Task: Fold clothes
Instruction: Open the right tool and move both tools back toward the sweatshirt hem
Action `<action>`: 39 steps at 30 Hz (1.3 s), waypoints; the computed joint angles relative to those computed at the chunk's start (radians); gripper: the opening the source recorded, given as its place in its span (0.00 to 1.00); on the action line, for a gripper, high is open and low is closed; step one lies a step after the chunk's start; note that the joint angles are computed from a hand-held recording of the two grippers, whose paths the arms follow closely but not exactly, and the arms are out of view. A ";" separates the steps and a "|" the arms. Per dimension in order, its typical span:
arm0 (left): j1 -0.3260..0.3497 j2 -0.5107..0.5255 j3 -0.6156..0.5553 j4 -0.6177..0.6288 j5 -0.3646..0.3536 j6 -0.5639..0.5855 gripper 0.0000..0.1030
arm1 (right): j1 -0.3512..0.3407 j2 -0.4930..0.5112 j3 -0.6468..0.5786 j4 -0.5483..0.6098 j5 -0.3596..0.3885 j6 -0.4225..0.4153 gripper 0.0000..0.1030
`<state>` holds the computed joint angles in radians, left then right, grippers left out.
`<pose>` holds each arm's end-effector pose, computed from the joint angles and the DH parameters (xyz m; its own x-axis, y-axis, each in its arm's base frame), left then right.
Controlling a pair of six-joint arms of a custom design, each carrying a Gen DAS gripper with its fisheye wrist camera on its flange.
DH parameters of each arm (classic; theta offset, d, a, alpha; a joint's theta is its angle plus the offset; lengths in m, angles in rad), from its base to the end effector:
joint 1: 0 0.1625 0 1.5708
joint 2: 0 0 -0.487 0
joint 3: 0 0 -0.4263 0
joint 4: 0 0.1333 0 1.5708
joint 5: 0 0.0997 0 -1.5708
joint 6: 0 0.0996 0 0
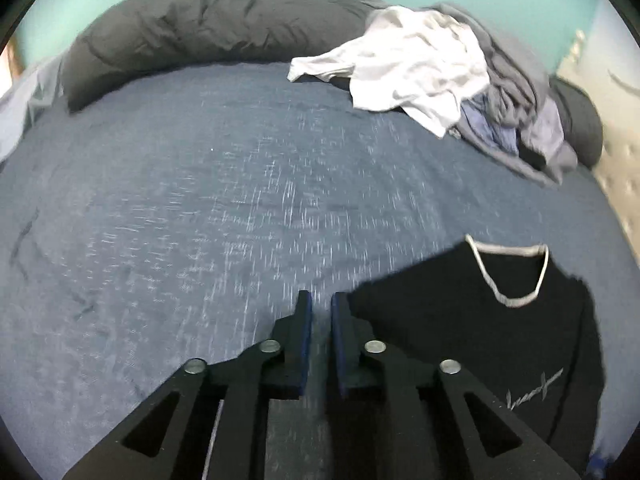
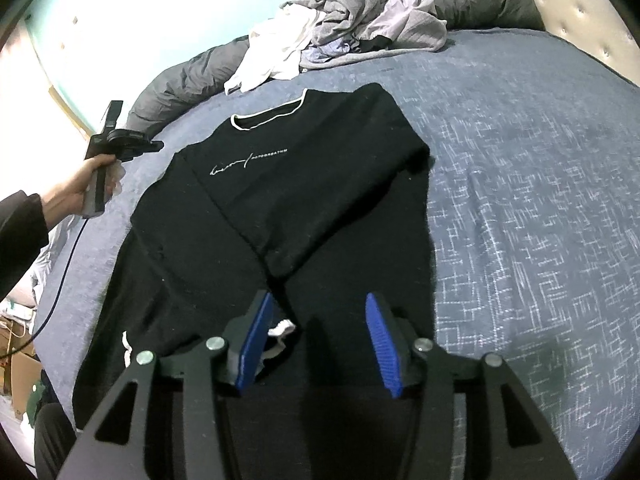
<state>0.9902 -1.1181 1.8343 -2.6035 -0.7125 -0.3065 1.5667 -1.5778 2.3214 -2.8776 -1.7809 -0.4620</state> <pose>-0.1818 -0.6576 0.2897 -0.8016 -0.0856 -0.5917 0.2931 0.8063 -0.5137 0.1107 -0.4471 0.3318 -0.8766 -0.2736 0.3958 -0.4326 0.8083 -0.3993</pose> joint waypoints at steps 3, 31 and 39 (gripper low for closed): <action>-0.021 -0.014 0.031 0.032 -0.011 -0.026 0.17 | 0.004 0.001 0.003 -0.013 -0.005 0.000 0.49; -0.311 -0.463 0.494 0.388 -0.110 -0.510 0.34 | 0.104 0.055 -0.003 0.055 -0.105 -0.014 0.49; -0.405 -0.578 0.553 0.480 -0.140 -0.598 0.39 | 0.088 0.055 0.001 0.128 -0.187 0.009 0.46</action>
